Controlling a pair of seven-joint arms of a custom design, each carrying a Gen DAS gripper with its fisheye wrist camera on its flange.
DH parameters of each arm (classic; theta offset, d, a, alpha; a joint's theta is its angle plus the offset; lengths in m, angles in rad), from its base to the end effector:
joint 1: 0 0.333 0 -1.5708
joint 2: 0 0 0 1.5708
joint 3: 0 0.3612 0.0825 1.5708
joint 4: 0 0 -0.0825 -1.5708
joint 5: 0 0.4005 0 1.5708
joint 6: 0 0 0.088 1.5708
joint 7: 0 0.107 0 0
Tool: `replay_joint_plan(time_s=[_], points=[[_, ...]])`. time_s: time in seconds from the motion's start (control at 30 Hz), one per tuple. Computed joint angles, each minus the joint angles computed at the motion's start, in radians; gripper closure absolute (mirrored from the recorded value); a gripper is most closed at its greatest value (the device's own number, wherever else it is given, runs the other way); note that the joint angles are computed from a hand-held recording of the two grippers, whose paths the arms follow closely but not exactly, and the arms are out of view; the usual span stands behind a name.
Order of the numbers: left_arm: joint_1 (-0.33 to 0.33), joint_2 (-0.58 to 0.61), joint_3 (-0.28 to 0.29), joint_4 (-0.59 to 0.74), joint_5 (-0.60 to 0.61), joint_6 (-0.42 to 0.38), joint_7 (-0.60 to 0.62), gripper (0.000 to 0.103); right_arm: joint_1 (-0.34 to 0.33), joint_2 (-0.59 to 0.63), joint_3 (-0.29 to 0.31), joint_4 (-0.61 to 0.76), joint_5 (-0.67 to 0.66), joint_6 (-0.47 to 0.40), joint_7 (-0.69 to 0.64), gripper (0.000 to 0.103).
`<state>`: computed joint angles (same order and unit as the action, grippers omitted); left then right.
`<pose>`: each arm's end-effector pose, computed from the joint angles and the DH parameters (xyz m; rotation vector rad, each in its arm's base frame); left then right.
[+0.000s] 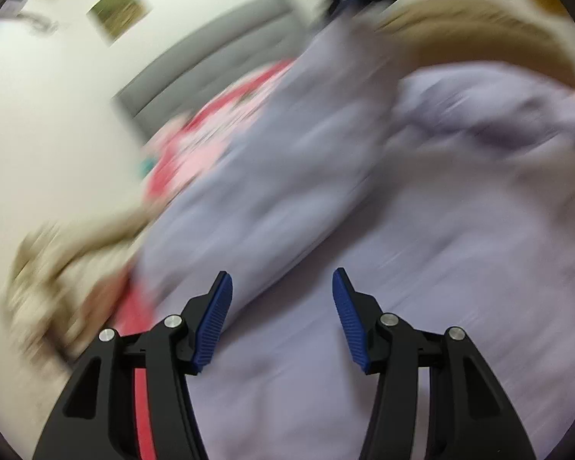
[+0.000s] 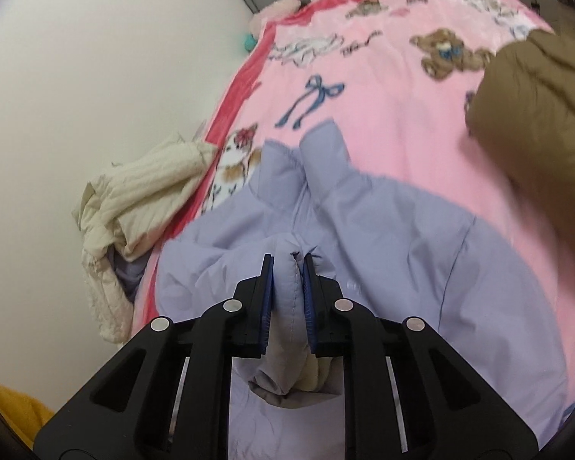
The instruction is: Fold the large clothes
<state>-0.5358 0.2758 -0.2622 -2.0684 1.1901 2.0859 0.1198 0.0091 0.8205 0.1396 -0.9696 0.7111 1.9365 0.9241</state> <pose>0.4570 -0.3939 0.3359 -1.5088 1.6766 -0.1297 0.8270 0.1206 0.4436 -2.0577 1.1828 0.3349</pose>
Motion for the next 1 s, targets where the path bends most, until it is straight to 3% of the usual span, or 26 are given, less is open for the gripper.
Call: replay_joint_plan(time_s=[0.07, 0.13, 0.27, 0.5, 0.67, 0.7, 0.77, 0.8, 0.9, 1.0], points=[[0.035, -0.063, 0.009, -0.085, -0.076, -0.029, 0.035, 0.049, 0.005, 0.003, 0.001, 0.014, -0.001, 0.008, 0.000, 0.089], [0.082, -0.112, 0.019, -0.163, -0.092, 0.005, 0.067, 0.049, 0.012, 0.004, -0.002, 0.023, -0.012, 0.010, 0.000, 0.089], [0.160, -0.149, 0.041, -0.272, 0.042, 0.099, 0.139, 0.049, 0.026, 0.000, -0.003, 0.017, -0.019, 0.027, 0.021, 0.089], [0.264, -0.149, 0.065, -0.312, 0.216, 0.422, 0.336, 0.049, 0.041, -0.014, -0.014, -0.002, -0.044, 0.049, 0.031, 0.089], [0.286, -0.100, 0.079, -0.274, 0.321, 0.522, 0.396, 0.049, 0.045, -0.023, -0.017, -0.015, -0.056, 0.066, 0.034, 0.089], [0.283, -0.092, 0.082, -0.265, 0.339, 0.505, 0.386, 0.050, 0.047, -0.034, -0.018, -0.035, -0.055, 0.084, 0.026, 0.089], [0.262, -0.074, 0.084, -0.250, 0.348, 0.392, 0.315, 0.073, 0.042, -0.044, -0.009, -0.049, -0.046, 0.085, 0.009, 0.089], [0.261, -0.071, 0.085, -0.244, 0.315, 0.357, 0.279, 0.080, 0.039, -0.049, -0.004, -0.055, -0.039, 0.077, -0.001, 0.089], [0.272, -0.114, 0.091, -0.256, 0.229, 0.327, 0.070, 0.083, 0.040, -0.088, 0.009, -0.100, -0.030, 0.073, -0.087, 0.089], [0.273, -0.192, 0.079, -0.287, 0.222, 0.316, -0.149, 0.084, 0.061, -0.121, -0.006, -0.138, -0.044, 0.089, -0.148, 0.089]])
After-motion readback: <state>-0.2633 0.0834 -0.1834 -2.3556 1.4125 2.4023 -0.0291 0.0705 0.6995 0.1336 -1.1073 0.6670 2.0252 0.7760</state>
